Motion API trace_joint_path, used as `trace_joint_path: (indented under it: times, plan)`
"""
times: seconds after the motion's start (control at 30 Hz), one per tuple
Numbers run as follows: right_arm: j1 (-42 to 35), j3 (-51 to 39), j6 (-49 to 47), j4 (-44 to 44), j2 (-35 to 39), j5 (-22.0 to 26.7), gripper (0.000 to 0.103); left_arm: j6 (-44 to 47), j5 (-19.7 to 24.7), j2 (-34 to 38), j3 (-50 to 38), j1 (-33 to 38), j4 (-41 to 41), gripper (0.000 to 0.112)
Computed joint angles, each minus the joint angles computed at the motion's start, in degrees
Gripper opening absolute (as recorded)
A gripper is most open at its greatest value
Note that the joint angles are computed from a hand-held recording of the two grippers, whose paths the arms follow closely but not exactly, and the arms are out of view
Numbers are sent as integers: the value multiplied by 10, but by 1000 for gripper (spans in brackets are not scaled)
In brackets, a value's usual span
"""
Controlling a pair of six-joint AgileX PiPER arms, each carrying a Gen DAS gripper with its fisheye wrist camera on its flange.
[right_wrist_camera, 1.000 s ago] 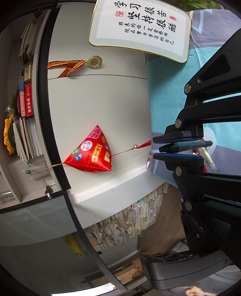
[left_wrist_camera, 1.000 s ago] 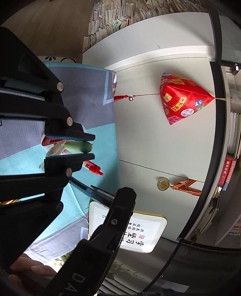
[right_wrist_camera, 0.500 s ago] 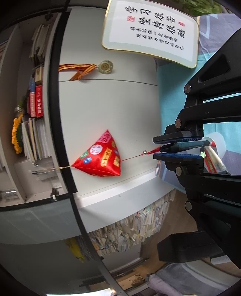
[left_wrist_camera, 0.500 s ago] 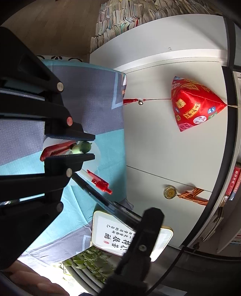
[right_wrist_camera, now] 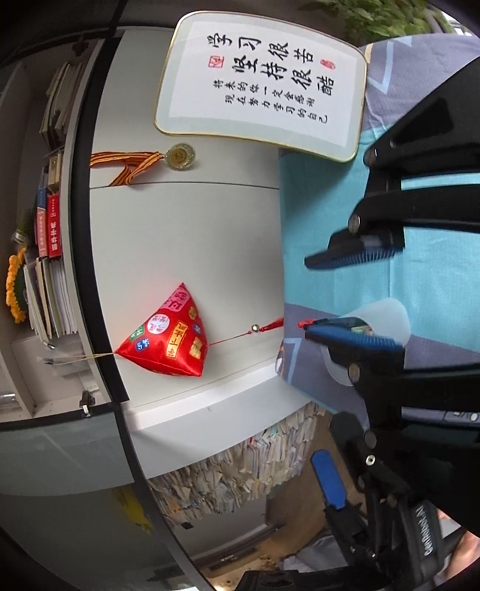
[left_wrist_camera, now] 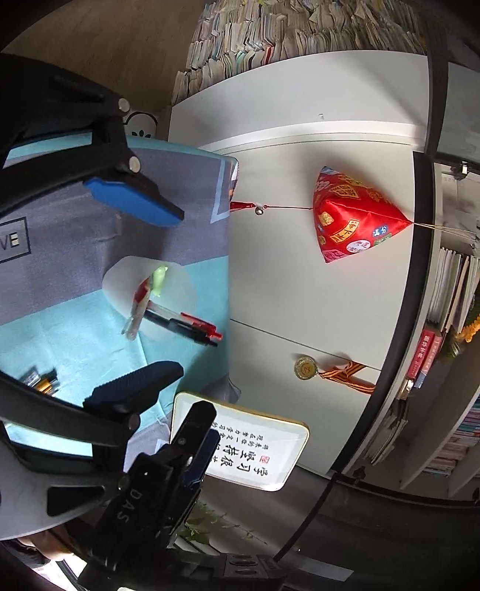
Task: Organize stationery
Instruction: 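Drop the black pen into the cup with the right tool while the left tool drops the highlighter in, then reach the right tool to the clear pen and close on it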
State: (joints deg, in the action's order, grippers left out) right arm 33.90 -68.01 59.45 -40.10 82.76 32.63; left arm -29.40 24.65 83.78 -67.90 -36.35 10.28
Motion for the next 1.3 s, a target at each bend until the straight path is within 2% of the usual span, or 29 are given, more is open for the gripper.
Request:
trace_joint_path:
  times: [0.07,0.13,0.23,0.33,0.43,0.53,0.63,0.7,0.83,0.97,1.13,1.17,1.2,1.27,1.3]
  plan:
    - [18,31,-5,-15,-36,20,75,-26,-4,-31,32,-18,23,80]
    - [40,60,-23,-13,-66,49,75,-60,-10,-58,67,-42,55,82]
    - [58,104,-80,45,-109,79,75,-105,-15,-83,109,-80,98,84]
    - [110,158,-13,8,-142,138,75,-154,-6,-91,137,-120,134,84]
    - [148,227,26,15,-186,150,75,-196,-2,-83,162,-152,150,85]
    - [155,288,32,66,-217,132,75,-191,-9,-64,180,-171,112,85]
    - [173,329,54,83,-223,122,64,-219,-14,-51,197,-196,114,85]
    - [186,352,78,89,-236,114,63,-259,-8,-45,202,-218,142,85]
    - [240,367,138,66,-243,141,63,-303,1,-41,209,-250,166,85]
    - [275,365,161,61,-226,156,50,-319,9,-26,204,-267,164,85]
    - [295,373,195,48,-212,149,48,-352,22,-6,198,-292,191,85]
    - [298,375,201,44,-214,148,41,-356,25,-1,195,-296,195,85]
    - [298,377,201,46,-217,140,29,-360,27,3,192,-299,198,85]
    - [288,378,180,63,-223,119,16,-360,26,9,189,-300,195,85]
    - [280,378,168,73,-225,109,14,-360,25,10,188,-300,193,85]
